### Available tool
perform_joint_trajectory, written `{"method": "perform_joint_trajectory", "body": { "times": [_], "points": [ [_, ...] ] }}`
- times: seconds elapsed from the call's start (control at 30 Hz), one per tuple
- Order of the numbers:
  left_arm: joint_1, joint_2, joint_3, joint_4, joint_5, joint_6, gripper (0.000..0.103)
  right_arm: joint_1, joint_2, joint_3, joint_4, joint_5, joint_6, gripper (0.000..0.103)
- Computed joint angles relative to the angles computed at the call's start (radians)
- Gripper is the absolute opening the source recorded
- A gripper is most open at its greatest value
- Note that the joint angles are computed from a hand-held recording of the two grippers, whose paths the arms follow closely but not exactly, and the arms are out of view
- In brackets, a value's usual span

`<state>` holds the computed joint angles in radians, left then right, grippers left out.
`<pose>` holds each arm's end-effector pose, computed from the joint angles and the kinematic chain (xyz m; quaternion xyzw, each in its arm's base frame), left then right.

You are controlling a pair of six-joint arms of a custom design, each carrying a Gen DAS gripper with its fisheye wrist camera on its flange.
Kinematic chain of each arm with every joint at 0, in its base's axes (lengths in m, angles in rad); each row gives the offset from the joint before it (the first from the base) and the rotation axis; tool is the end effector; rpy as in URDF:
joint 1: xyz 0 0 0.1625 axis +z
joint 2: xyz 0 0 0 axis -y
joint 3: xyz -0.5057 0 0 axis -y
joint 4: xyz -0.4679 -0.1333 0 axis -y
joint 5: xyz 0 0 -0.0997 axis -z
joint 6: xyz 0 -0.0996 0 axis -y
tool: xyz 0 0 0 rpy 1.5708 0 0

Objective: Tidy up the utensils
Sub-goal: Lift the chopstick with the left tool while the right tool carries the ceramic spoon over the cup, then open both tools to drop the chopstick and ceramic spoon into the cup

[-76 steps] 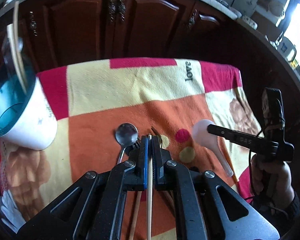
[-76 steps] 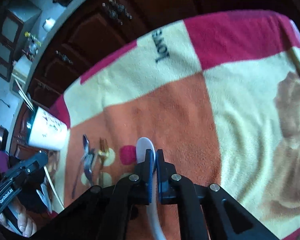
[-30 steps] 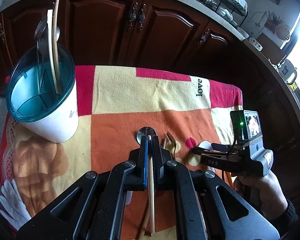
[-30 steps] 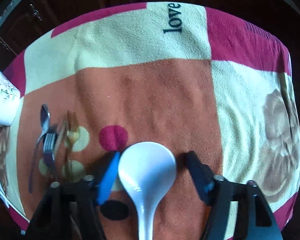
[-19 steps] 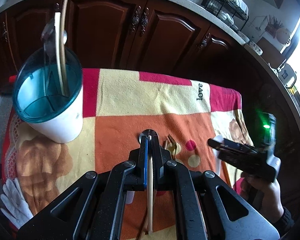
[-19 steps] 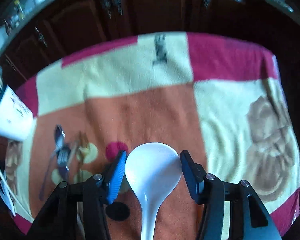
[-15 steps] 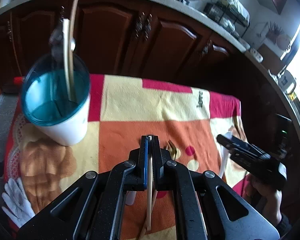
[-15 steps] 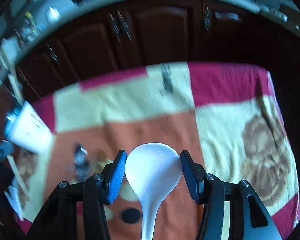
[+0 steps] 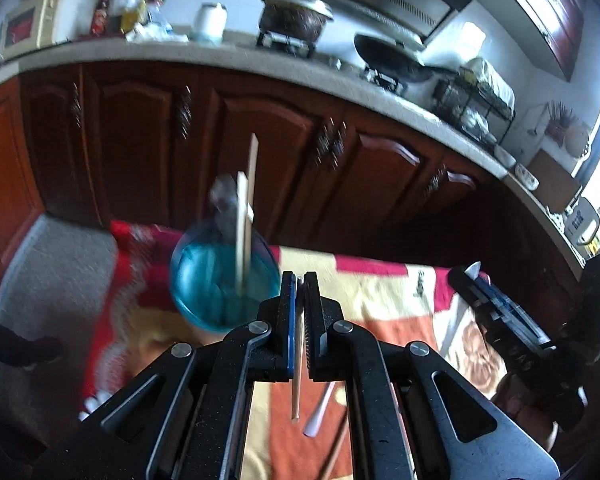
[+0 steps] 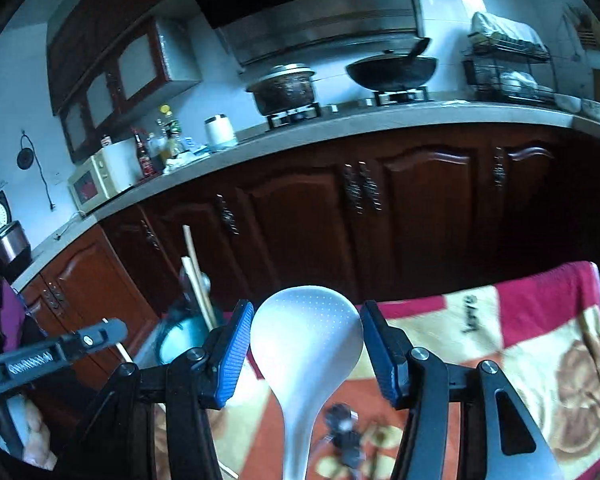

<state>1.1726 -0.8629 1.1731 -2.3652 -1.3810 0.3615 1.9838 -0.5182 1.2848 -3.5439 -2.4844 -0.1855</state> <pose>-0.2120 -0.8961 0.3637 0.3372 0.9060 -0.2403 0.0876 0.3985 -0.7738 0.1599 -0.0212 -0.7800 0.5471 0.3031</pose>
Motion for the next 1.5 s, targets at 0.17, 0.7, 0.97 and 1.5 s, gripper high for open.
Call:
{"method": "perform_joint_trajectory", "body": {
  "times": [0.17, 0.7, 0.97, 1.5],
  "points": [
    [-0.004, 0.001, -0.061, -0.042, -0.002, 0.032, 0.003, -0.003, 0.055, -0.112, 0.047, 0.066, -0.003, 0.053],
    [0.029, 0.169, -0.341, -0.087, 0.008, 0.084, 0.003, -0.048, 0.241, -0.465, 0.196, 0.271, -0.018, 0.053],
    [0.056, 0.215, -0.376, -0.116, -0.004, 0.101, 0.003, -0.073, 0.303, -0.529, 0.208, 0.295, -0.014, 0.053],
    [0.067, 0.217, -0.313, -0.108, 0.013, 0.146, 0.003, -0.088, 0.364, -0.575, 0.183, 0.249, -0.07, 0.053]
  ]
}}
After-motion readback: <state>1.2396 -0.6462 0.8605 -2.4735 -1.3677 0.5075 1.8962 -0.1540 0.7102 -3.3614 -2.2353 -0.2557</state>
